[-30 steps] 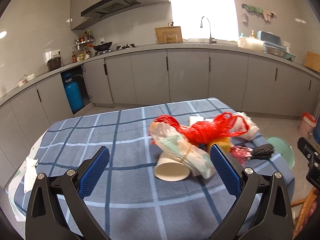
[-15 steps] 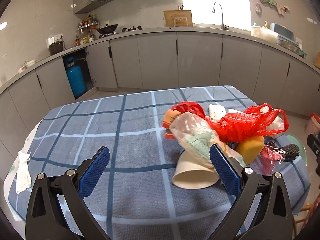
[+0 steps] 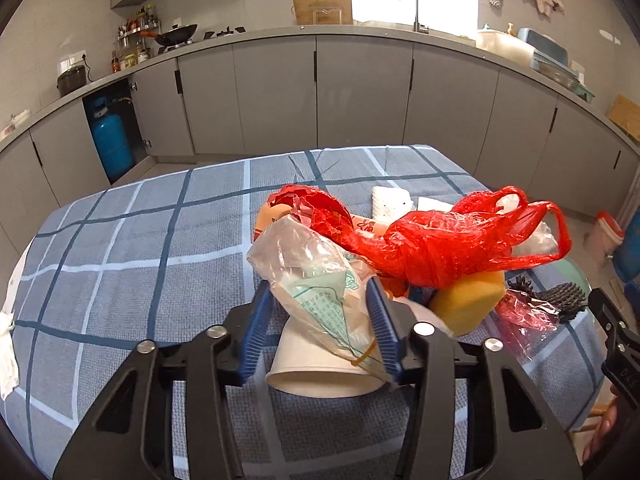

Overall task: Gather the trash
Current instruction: 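Close the left tool on the clear plastic bag while the right tool grasps the black scrubber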

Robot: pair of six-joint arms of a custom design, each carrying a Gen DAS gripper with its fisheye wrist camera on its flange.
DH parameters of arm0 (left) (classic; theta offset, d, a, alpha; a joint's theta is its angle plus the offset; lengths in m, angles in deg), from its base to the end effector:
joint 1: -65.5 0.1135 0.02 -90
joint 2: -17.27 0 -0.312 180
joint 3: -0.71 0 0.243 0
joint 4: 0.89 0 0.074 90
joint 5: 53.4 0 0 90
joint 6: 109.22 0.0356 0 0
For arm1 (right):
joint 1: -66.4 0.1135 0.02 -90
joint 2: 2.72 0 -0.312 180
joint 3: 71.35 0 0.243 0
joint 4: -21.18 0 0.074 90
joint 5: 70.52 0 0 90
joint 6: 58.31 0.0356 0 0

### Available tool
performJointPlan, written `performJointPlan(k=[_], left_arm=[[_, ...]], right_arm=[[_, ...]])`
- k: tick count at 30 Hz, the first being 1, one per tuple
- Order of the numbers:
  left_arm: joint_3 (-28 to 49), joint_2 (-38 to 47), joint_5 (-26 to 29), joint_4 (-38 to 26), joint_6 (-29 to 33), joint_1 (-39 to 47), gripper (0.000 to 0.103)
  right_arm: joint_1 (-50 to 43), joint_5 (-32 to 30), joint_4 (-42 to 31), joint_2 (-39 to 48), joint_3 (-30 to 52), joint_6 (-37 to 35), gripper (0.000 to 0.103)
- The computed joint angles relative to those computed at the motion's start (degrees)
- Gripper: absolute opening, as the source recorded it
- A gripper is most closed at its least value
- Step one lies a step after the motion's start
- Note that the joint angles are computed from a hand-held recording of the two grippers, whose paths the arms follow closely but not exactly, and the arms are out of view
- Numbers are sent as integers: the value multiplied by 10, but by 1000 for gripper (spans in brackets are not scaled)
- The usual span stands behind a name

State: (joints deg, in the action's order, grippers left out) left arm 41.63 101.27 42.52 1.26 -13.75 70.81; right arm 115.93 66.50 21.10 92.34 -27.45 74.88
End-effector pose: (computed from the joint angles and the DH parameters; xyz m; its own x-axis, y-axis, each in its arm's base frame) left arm 0.2468 0.0193 0.1861 -0.6507 0.0347 -0.7585 0.0478 0.9988 0.0048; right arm 0.1895 0.1820 0.1584 -0.5205 0.1088 -0.8469 0.1850 0.9827 0.0126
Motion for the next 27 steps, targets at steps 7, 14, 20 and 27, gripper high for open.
performJointPlan(k=[7,14,20,27], left_arm=[[-4,-22,64,-14,9,31,30],[-7,-61,113,-29,23,63,26],[-3,-113,134,-51,32,94,26],[13,-108,133,-40,36,107,26]], right_arm=[[11,-4,-12,21,28,-11,98],[16,-5,-28,31,55,-30,98],[-12,-24,-44,33,47,-12,98],[-63,-49,-43,56,51,-24,98]])
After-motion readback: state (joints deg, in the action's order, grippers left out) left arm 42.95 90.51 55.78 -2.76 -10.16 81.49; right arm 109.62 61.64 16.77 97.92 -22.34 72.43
